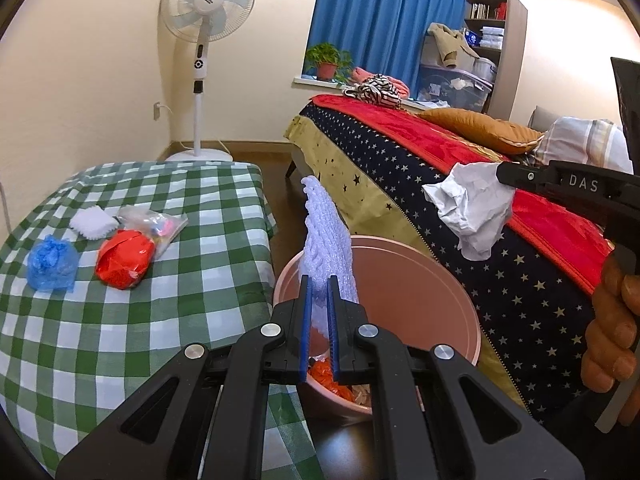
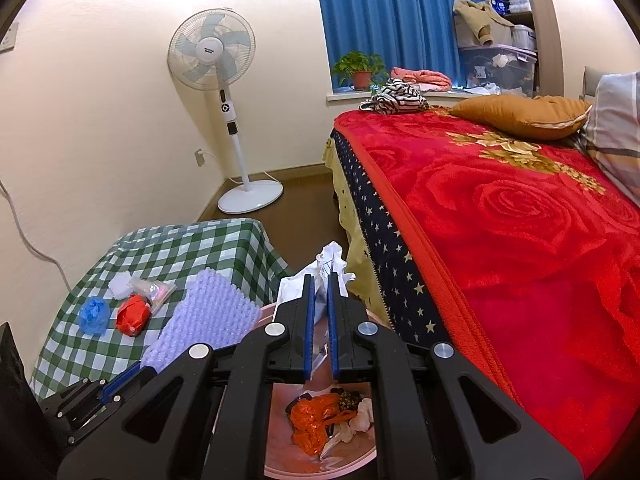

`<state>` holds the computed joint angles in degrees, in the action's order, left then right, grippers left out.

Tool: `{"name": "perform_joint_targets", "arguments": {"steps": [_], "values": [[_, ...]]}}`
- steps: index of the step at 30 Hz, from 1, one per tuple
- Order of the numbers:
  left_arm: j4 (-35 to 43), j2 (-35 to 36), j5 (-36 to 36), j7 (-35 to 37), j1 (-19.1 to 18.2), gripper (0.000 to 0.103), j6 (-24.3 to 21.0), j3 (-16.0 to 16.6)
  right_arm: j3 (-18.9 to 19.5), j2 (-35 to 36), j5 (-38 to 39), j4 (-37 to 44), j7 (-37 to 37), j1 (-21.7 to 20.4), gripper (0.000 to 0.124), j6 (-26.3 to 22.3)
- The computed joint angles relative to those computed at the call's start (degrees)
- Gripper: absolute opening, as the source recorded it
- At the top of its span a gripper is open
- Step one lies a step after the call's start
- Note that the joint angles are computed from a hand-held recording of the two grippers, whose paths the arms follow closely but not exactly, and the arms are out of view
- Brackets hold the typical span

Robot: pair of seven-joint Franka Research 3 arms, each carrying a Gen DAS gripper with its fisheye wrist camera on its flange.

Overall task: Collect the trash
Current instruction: 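Carry the foam net with the left gripper while the right gripper carries the paper to the bin, then open the left gripper over the bin dropping the foam net while the right gripper drops the paper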

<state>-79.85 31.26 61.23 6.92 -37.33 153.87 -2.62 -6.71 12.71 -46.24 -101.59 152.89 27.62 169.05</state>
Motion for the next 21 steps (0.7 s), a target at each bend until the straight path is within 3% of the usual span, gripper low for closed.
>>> {"name": "perform_joint_targets", "arguments": {"steps": [14,17,19,21], "values": [[1.78,1.6,-2.78,2.72,0.6,0.008,1.61,-0.52,-0.03,0.14,0.4,0.1,-0.2,0.02,0.007,-0.11],[2.51,2.41,-6.45,6.43,1.4,0.013,2.04,-1.59,-0.23,0.22,0.18,0.16,0.84,0.24,0.016,-0.97],[2.18,2.29,-7.39,6.97,0.98,0.018,2.18,-1.09,-0.64,0.01,-0.93,-0.11,2.61,0.48,0.031,-0.83],[0.98,1.43,-7.1,6.26,0.42,0.018,2.51,-0.26,-0.67,-0.23,-2.0,-0.32,3.85,0.51,0.037,-1.05]]}}
